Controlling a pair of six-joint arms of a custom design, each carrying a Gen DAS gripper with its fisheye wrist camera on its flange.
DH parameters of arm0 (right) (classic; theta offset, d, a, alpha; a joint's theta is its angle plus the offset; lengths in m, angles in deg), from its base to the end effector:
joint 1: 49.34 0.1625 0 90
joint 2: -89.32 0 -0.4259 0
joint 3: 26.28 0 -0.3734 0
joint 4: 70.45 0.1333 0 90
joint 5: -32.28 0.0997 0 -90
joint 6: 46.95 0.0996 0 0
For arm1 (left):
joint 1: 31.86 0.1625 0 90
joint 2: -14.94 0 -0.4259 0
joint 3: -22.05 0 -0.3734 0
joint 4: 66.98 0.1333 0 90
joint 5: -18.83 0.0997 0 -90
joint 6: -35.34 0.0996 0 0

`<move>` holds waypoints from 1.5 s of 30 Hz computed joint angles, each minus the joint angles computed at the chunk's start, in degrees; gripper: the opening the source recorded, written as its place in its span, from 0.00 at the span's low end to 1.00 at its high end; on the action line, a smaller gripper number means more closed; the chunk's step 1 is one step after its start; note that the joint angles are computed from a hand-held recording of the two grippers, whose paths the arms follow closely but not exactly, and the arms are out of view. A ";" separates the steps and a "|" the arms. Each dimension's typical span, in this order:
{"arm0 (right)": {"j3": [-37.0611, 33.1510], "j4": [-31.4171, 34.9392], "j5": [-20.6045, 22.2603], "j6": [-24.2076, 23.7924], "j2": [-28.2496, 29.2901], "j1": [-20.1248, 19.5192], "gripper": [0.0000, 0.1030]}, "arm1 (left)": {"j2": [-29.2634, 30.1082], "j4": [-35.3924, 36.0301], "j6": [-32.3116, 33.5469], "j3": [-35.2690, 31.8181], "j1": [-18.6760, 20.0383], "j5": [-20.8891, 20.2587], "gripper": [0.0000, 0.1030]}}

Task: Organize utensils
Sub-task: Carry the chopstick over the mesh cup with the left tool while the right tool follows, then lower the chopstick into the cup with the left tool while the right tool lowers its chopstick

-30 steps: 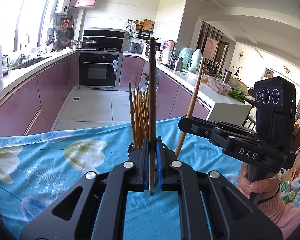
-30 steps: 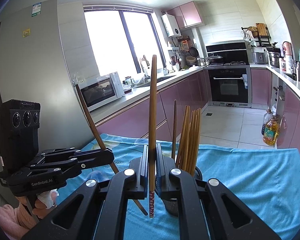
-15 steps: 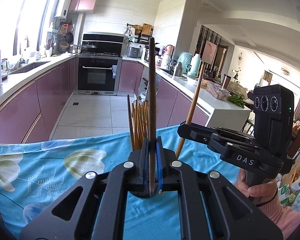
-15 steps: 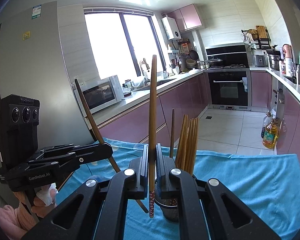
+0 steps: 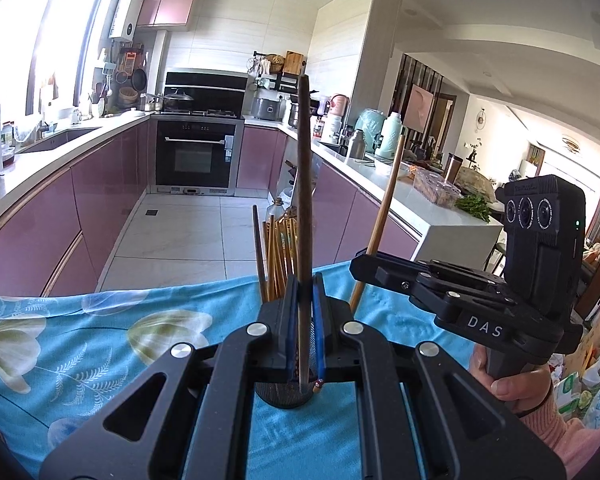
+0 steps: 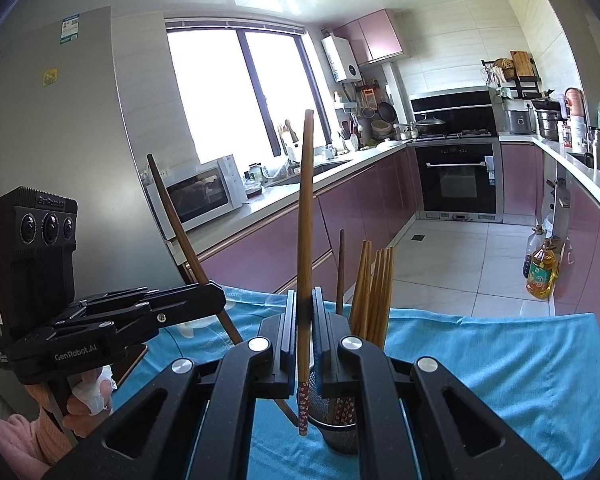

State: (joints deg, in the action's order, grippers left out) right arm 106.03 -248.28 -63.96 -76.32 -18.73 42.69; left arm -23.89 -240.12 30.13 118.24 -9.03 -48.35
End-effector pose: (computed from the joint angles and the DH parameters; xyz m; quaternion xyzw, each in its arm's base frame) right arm 0.1345 -0.3369 0.4592 0.2021 -0.8249 0.5001 0.1693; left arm -0.5442 -0.4157 0.0758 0.4540 0.8419 -0.2903 0.0265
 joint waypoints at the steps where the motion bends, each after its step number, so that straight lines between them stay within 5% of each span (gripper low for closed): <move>1: -0.07 -0.08 -0.04 0.02 0.10 0.01 0.06 | 0.10 0.11 -0.01 -0.30 -0.04 0.04 0.07; 45: -2.51 -1.33 -2.85 2.03 3.34 -0.65 0.06 | 3.63 1.59 -0.07 -5.18 0.99 1.57 0.07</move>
